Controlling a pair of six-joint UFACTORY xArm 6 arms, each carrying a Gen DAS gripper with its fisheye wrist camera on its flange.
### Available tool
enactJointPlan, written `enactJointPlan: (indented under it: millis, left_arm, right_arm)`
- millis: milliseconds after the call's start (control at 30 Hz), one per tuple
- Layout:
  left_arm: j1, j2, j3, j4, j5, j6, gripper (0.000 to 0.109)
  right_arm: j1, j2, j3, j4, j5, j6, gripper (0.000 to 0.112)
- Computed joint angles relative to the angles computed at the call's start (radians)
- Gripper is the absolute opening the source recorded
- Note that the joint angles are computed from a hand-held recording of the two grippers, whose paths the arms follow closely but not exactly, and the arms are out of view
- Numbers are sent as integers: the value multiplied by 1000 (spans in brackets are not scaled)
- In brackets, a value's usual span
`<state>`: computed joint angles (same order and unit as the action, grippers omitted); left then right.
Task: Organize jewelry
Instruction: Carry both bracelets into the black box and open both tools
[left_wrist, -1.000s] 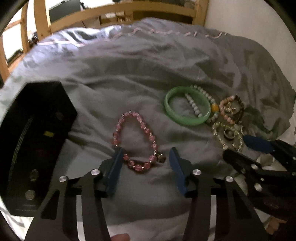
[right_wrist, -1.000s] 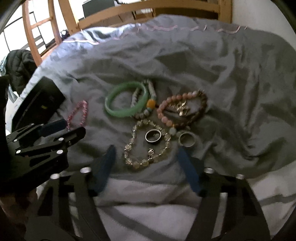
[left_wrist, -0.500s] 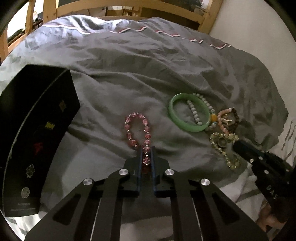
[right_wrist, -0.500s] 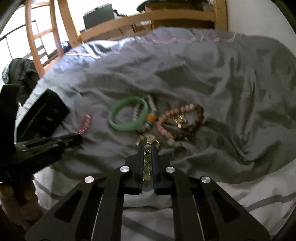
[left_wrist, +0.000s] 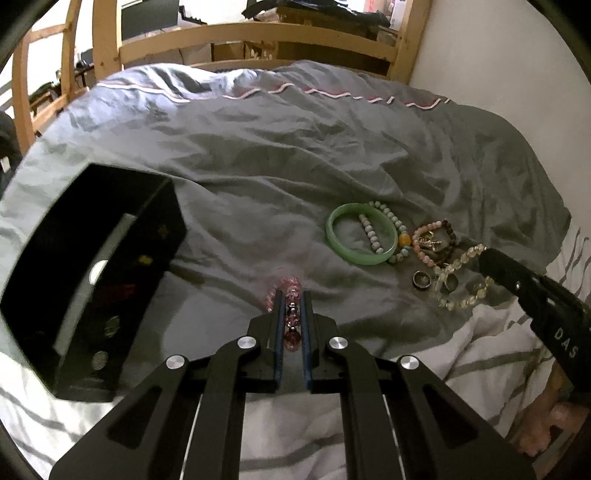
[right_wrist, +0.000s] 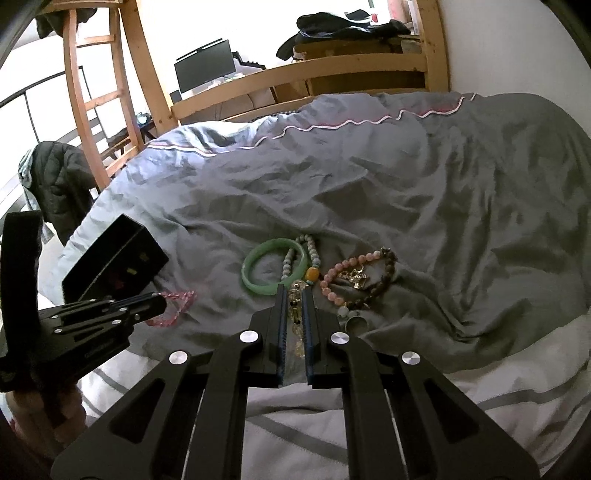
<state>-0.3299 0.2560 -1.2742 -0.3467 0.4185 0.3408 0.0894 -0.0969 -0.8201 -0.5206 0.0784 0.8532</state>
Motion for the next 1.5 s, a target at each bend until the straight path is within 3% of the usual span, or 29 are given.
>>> enactJointPlan:
  millis: [267, 467, 567, 733, 1100, 1233, 1500]
  left_arm:
    - [16, -124, 99, 37, -39, -13, 8]
    - [31, -180, 133, 79, -58, -38, 8]
    - [42, -198, 133, 79, -58, -39, 8]
    - [67, -206, 111, 64, -58, -23, 8]
    - [153, -201, 54, 37, -56, 10, 8]
    - [180, -178, 24, 48, -48, -5, 8]
    - [238, -122, -49, 46, -12, -17, 8]
  right_arm:
    - [17, -87, 13, -37, 18, -1, 8]
    - [31, -123, 17, -7, 28, -21, 8]
    - [48, -127, 13, 79, 26, -92, 8]
    - [85, -113, -26, 210, 22, -212, 8]
    - [157, 14, -196, 202, 54, -238, 8]
    - [186, 69, -264, 307, 54, -335, 9]
    - [258, 230, -487, 767, 113, -756, 9]
